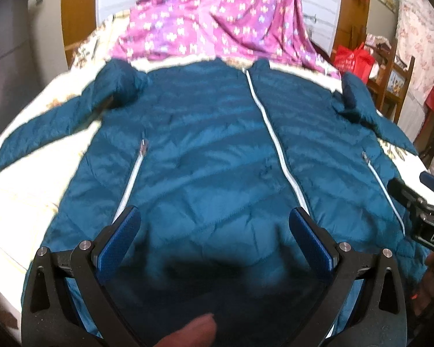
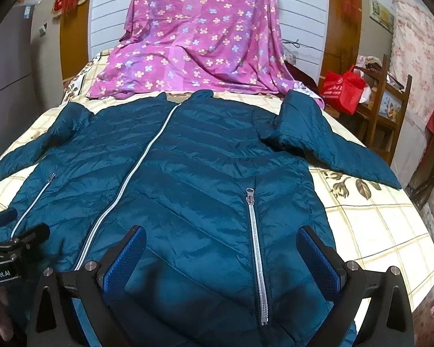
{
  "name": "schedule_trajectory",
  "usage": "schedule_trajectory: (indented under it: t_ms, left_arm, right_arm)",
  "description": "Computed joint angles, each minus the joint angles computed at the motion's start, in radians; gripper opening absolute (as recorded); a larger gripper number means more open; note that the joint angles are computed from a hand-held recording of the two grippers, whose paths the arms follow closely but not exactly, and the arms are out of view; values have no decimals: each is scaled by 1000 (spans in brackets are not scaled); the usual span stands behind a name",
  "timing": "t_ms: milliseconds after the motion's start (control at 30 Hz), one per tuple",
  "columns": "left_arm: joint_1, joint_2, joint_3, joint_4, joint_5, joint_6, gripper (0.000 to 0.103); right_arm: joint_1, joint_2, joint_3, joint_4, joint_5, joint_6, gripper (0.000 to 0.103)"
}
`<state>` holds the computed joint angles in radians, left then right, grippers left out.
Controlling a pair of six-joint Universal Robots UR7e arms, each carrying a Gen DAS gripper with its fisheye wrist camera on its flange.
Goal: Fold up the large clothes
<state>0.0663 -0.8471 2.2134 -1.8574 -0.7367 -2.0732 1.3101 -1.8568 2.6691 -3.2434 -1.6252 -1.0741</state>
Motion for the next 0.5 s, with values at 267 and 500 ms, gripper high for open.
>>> schedule_trajectory:
  t_ms: [267, 500]
  left_arm:
    - [41, 2, 0, -68, -46, 101, 103]
    - [20, -5, 24, -101, -28, 87, 103]
  right_arm:
    - [-7, -8, -5, 15, 8, 6, 103]
    - [-16, -20, -11, 33, 16, 11, 103]
